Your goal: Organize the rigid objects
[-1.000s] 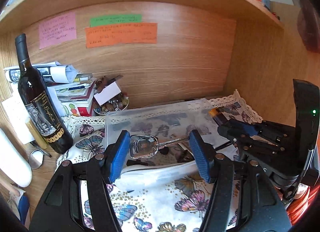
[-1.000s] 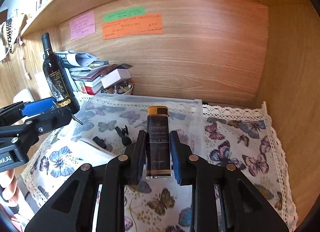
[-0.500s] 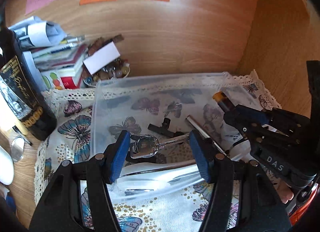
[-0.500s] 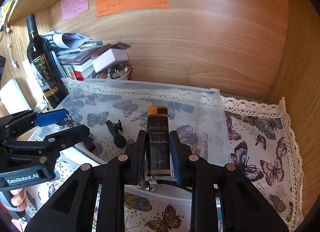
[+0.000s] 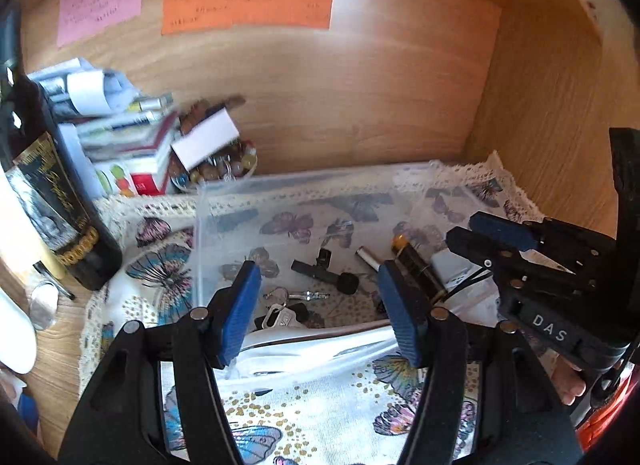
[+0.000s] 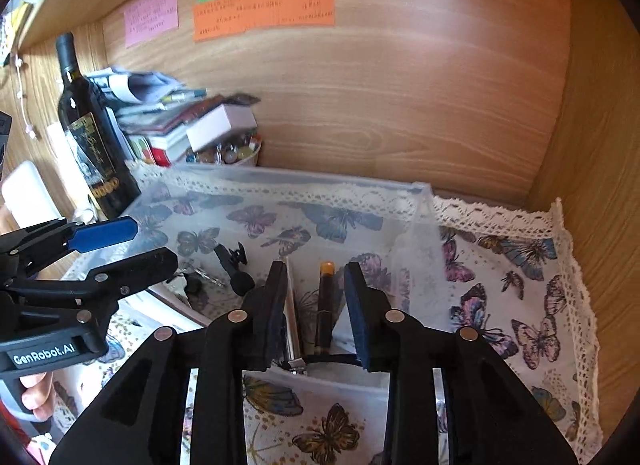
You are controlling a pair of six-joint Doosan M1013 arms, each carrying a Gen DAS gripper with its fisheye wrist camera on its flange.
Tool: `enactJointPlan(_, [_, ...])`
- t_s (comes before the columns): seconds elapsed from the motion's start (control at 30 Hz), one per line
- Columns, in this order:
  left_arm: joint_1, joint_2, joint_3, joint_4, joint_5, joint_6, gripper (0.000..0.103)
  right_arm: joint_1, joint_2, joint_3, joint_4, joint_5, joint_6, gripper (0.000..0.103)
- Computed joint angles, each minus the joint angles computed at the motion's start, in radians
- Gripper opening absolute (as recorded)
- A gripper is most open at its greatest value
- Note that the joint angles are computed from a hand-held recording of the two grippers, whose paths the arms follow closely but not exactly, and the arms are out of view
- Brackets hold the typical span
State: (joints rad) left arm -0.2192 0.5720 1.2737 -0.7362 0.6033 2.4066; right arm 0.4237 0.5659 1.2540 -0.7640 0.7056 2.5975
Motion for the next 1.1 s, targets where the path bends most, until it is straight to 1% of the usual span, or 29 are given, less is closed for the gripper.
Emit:
enactJointPlan(0.07, [0.004, -0.022, 0.026, -0.048, -0.029, 0.052, 0.064, 0.009, -0.017, 0.017, -0.05, -0.007, 0.043, 0.03])
enactJointPlan(0.13, [0.01, -0.047, 0.057, -0.122, -0.056, 0.129, 0.069, 0.02, -0.032, 0.034, -0.105, -0.013, 0.091, 0.036])
enactJointPlan(0.17, [0.013, -0.058, 0.07, -0.159, -0.062, 0.168, 0.07, 0.026, -0.044, 0.046, -0.142, -0.017, 0.124, 0.038])
enactJointPlan(0.23, [0.021, -0.085, 0.104, -0.249, -0.08, 0.264, 0.075, 0.04, -0.068, 0.074, -0.22, -0.026, 0.193, 0.046])
enactJointPlan(0.27, [0.023, -0.097, 0.12, -0.288, -0.089, 0.306, 0.077, 0.046, -0.077, 0.086, -0.25, -0.028, 0.221, 0.048])
enactJointPlan(0.4, [0.035, -0.149, 0.194, -0.484, -0.126, 0.502, 0.09, 0.072, -0.113, 0.131, -0.382, -0.031, 0.343, 0.061])
enactJointPlan(0.57, [0.048, -0.2, 0.27, -0.676, -0.15, 0.695, 0.098, 0.107, -0.148, 0.181, -0.534, -0.018, 0.483, 0.077])
enactJointPlan(0.6, [0.049, -0.208, 0.282, -0.709, -0.154, 0.725, 0.101, 0.112, -0.152, 0.186, -0.55, -0.017, 0.498, 0.082])
enactJointPlan(0.63, [0.051, -0.216, 0.294, -0.742, -0.156, 0.755, 0.101, 0.118, -0.157, 0.195, -0.577, -0.014, 0.526, 0.084])
enactJointPlan(0.73, [0.059, -0.234, 0.321, -0.813, -0.15, 0.819, 0.102, 0.13, -0.166, 0.209, -0.614, -0.005, 0.567, 0.089])
enactJointPlan(0.93, [0.066, -0.258, 0.355, -0.9, -0.152, 0.895, 0.103, 0.145, -0.178, 0.231, -0.648, -0.001, 0.611, 0.092])
enactJointPlan(1.1, [0.068, -0.267, 0.368, -0.946, -0.151, 0.924, 0.103, 0.151, -0.183, 0.24, -0.667, 0.003, 0.627, 0.095])
